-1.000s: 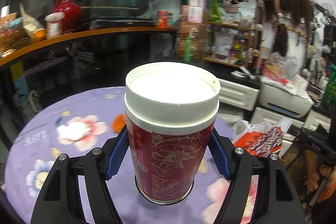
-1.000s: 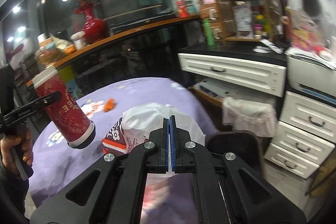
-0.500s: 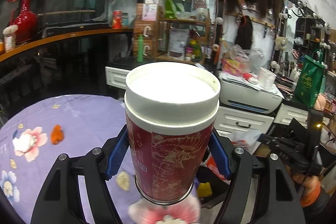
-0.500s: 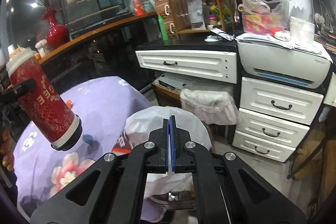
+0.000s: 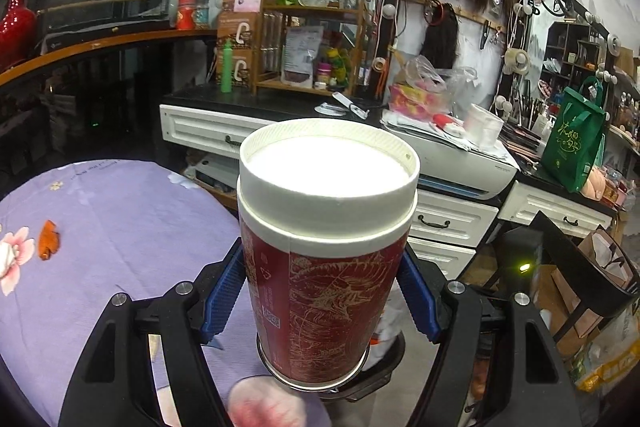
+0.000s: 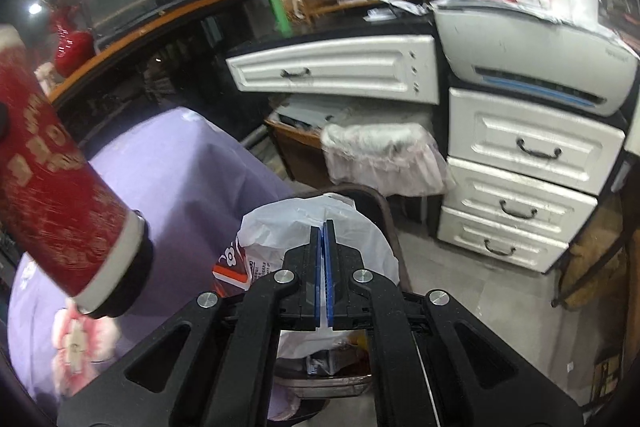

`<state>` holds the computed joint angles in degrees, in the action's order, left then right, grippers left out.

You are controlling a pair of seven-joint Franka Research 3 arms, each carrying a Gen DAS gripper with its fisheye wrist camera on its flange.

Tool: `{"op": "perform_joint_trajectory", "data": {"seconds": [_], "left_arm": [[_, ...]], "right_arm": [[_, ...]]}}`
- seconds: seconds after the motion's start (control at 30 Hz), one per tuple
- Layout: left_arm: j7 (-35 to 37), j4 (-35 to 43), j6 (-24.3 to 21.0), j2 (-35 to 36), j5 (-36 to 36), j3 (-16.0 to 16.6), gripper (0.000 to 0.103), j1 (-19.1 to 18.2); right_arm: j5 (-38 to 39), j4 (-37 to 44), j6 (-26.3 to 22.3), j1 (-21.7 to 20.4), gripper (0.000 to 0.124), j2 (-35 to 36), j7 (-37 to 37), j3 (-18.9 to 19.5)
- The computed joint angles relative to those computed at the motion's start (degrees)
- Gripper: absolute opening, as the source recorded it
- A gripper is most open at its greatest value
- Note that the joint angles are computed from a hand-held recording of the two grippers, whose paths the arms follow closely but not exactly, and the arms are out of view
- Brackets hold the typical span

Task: Collect trash
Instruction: 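Carry the red cup and white bag to the black bin and release both inside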

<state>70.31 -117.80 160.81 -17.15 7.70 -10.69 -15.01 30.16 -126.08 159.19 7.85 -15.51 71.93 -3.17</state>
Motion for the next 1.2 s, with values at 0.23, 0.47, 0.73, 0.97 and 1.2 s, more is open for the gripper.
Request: {"op": "perform_joint_trajectory", "data": {"seconds": [0.23, 0.47, 0.73, 0.97, 1.2], "left_arm": [[0.78, 1.32, -0.39, 2.57, -0.95, -0.56, 0.07, -1.26], [1.0, 2.39, -1.72, 5.35, -1.54, -1.39, 0.071, -1.83], [-0.36, 5.03, -3.87, 9.85, 0.91, -3.18, 0.071, -1.91], [-2.68, 7.39, -5.99, 13.77, 5.69, -4.27, 0.071, -1.97], [-5.55, 9.98, -8.44, 17.04, 9.75, -4.46, 0.071, -2.4]], "right_arm": [[-4.01, -3.86, 4.86, -2.28, 0.079, -0.27, 7.58, 0.85], [-6.18, -8.18, 3.81, -4.44, 0.079, -4.9, 11.57, 0.31], [-9.32, -13.77, 3.1, -7.46, 0.079, -11.18, 14.81, 0.6], [-9.99, -17.76, 3.02, -8.49, 0.079, -16.02, 14.66, -0.48], [-9.86, -18.91, 2.61, -9.5, 0.079, -18.05, 14.54, -1.07]]}}
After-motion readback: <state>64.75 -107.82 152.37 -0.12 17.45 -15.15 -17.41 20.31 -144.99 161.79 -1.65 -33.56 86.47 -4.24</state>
